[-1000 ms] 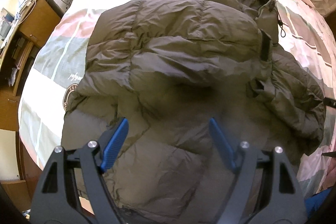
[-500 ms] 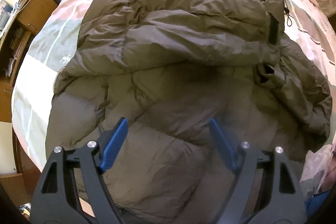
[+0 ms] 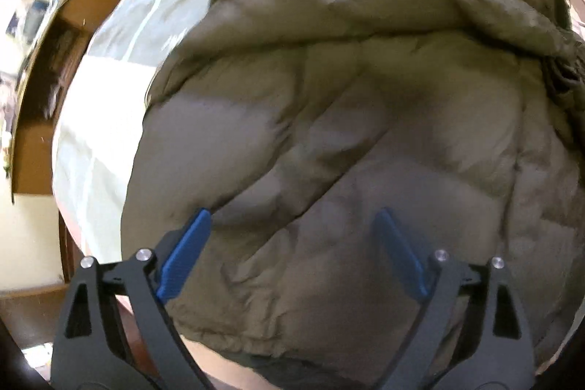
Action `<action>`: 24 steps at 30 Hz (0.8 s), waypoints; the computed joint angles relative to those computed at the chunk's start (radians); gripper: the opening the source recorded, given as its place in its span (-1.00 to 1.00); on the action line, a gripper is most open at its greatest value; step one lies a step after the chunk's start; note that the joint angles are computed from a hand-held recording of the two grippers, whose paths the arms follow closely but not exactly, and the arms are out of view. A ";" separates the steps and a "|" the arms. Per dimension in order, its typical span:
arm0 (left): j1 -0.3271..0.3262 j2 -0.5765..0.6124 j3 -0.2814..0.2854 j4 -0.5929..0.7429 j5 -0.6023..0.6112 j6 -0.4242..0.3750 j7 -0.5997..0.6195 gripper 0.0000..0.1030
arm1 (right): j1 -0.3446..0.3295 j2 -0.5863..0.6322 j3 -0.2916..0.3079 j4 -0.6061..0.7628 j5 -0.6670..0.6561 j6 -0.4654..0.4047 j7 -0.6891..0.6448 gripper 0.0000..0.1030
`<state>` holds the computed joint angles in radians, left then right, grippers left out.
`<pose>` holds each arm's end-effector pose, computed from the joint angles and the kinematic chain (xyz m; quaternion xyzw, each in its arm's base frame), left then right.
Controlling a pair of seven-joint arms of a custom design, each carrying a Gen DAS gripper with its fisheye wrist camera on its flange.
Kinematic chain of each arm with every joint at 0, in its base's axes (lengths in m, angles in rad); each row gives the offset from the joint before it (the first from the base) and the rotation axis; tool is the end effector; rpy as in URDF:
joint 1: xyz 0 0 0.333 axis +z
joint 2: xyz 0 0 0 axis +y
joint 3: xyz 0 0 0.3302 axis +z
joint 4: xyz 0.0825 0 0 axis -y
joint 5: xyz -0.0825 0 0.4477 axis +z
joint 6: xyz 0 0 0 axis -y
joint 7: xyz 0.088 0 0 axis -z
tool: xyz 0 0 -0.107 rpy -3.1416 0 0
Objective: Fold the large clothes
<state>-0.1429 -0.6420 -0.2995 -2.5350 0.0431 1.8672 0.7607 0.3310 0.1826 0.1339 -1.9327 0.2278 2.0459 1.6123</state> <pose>0.3699 -0.1718 0.4639 -0.8325 0.5427 0.0442 0.1026 0.5746 0.2994 0.3711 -0.8024 0.5853 0.1133 0.0270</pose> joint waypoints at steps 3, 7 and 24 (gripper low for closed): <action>-0.010 -0.094 0.006 -0.056 -0.008 -0.008 0.007 0.79 | 0.018 -0.081 0.015 -0.076 0.010 0.004 -0.008 0.55; -0.011 -0.153 0.022 -0.126 -0.046 -0.062 0.010 0.79 | 0.078 -0.186 0.038 -0.177 -0.055 0.005 -0.051 0.56; 0.050 -0.385 0.041 -0.232 -0.073 -0.158 0.063 0.81 | 0.117 -0.102 0.024 -0.097 -0.101 -0.187 0.071 0.79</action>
<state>-0.0927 -1.0269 -0.2583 -2.7668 -0.0303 1.7094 0.8236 0.4485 0.0809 0.1582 -2.0301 0.1273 1.8586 1.6836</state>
